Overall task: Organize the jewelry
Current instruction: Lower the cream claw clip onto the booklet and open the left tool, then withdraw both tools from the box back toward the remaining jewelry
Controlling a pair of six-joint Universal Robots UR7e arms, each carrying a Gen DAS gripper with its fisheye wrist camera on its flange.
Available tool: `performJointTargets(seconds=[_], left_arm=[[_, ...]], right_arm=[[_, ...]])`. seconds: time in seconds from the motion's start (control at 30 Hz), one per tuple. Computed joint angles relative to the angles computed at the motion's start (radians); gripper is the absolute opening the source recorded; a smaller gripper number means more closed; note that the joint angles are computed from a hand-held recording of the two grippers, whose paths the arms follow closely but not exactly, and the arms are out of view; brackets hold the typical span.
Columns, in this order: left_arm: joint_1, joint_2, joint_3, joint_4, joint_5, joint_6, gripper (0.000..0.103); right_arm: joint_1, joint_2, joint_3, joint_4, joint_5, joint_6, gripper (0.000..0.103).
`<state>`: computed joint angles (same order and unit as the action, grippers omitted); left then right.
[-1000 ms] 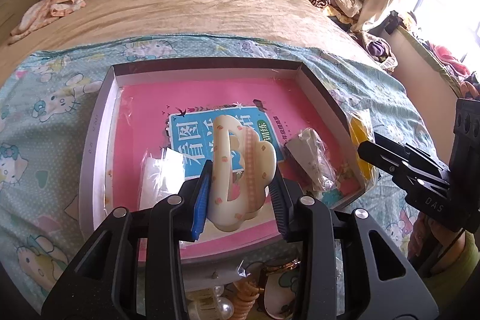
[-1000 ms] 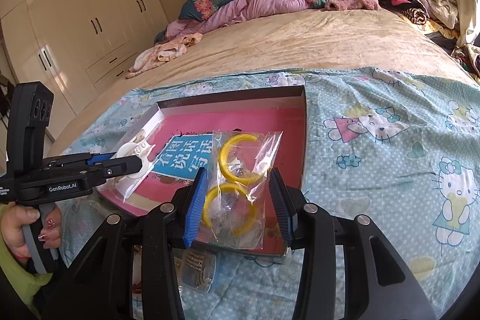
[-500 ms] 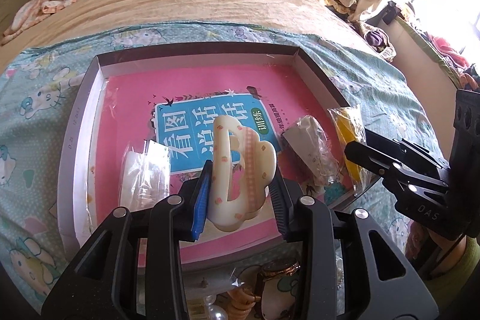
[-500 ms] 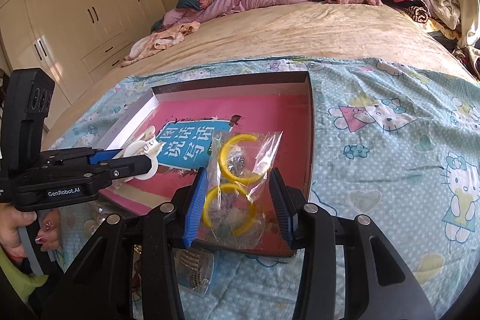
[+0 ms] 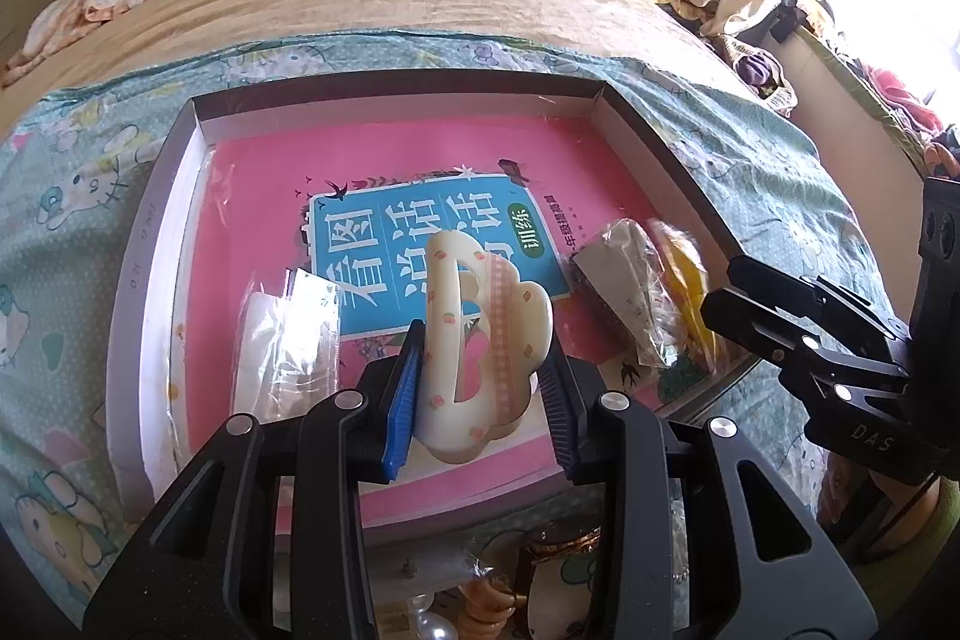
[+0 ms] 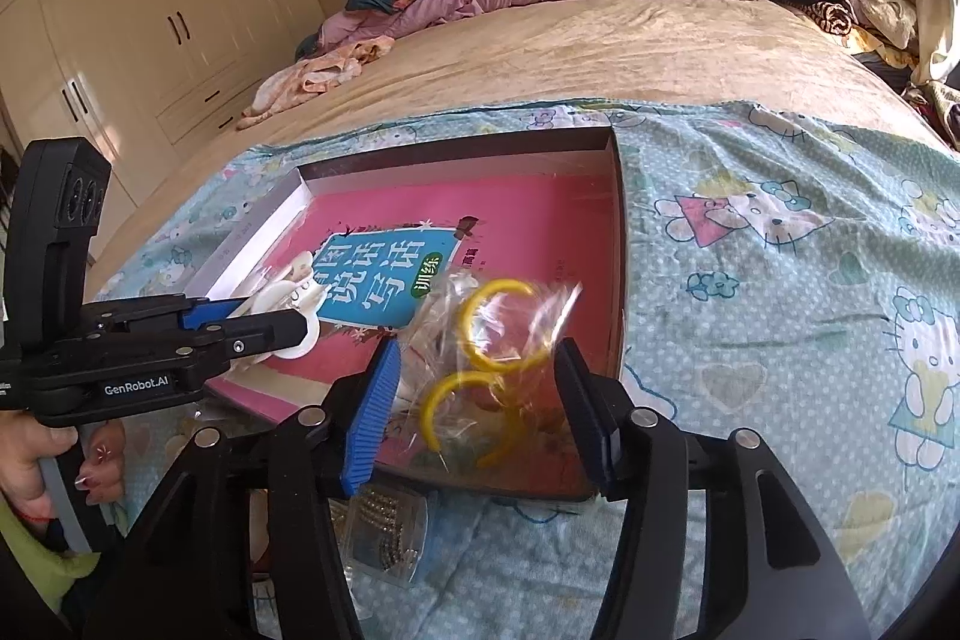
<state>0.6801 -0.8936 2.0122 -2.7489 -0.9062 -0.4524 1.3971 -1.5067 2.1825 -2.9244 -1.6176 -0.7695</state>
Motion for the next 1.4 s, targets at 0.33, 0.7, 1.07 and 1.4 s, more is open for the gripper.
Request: performJointTargets(seconds=[0.33,0.7,1.07,1.4], left_arm=[[-0.008,-0.010,0.007,0.008,0.016,-0.019,0.043],[-0.049,-0.068,0.041,-0.012,0.063,-0.056,0.073],[-0.105,-0.160,0.107,-0.040,0.131,-0.108,0.092],[-0.150,-0.227,0.166,-0.044,0.168,-0.154,0.092]], right_arm=[[-0.018,-0.059,0.020,0.003,0.038,0.022,0.071],[-0.023,-0.130,0.047,-0.005,0.071,0.021,0.081],[0.007,-0.197,0.079,-0.005,0.095,0.007,0.086],[0.038,-0.249,0.114,0.004,0.106,-0.010,0.087]])
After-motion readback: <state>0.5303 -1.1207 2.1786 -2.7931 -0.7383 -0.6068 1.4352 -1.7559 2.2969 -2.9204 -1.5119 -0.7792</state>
